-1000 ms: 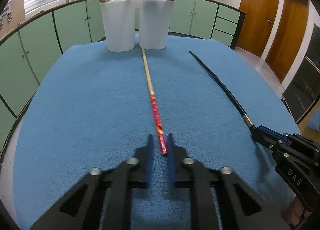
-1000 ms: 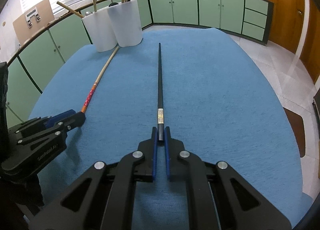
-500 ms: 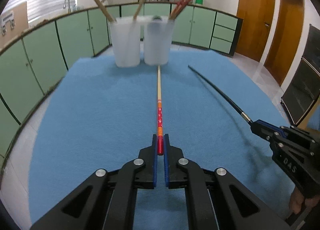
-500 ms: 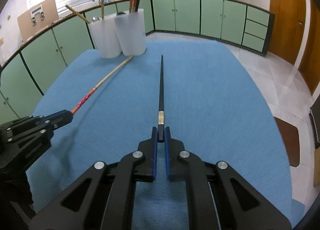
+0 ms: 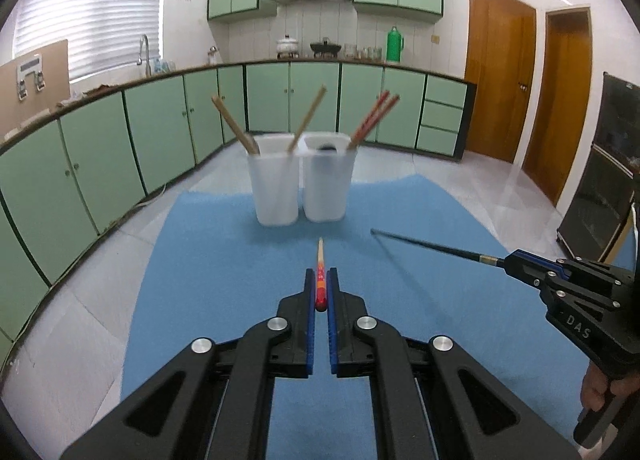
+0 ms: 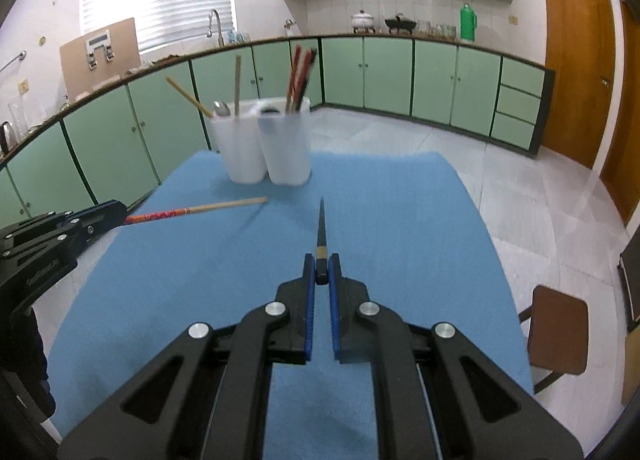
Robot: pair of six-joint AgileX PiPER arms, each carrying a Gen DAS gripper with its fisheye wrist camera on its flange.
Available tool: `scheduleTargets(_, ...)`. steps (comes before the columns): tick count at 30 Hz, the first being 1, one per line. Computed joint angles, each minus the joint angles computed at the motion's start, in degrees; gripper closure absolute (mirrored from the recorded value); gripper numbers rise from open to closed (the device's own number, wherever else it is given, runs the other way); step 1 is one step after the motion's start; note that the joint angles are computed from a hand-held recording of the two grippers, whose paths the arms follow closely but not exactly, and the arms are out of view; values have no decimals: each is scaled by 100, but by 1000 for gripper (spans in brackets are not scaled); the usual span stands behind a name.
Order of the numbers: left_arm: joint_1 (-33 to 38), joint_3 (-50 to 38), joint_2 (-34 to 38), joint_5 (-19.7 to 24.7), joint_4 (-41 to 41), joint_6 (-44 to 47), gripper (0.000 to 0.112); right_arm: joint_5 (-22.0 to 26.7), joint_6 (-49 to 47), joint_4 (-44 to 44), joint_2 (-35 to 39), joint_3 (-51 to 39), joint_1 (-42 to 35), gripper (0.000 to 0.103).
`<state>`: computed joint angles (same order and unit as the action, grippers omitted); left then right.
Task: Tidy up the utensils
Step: 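Lift both held chopsticks, carry them over the caddy and lower them in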
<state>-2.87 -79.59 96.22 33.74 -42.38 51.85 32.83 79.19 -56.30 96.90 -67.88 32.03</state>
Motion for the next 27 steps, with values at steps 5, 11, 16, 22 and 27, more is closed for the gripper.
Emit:
scheduleTargets(5,118,-478,104,239,-111,30,107,-20,-561,337,-106,-319,-90,97)
scheduleTargets(11,179,-1394,476,749,-93,-174,107,-153,-2112,1633,-90,-1100,-467,97)
scheduleTargets(16,108,-2193,834,1115,119,-361,107,104,-3816,3037,195,-2151,-739,97)
scheduleTargets(22,111,-3283,1326,1657,317,-618,107,1048,-5506,4463,916,-3929,-1004,97)
scheduleTargets(27,247,-4281,1747,2187,282,-799,107,1820,-6139,4929,1424,-5256,-1127,97)
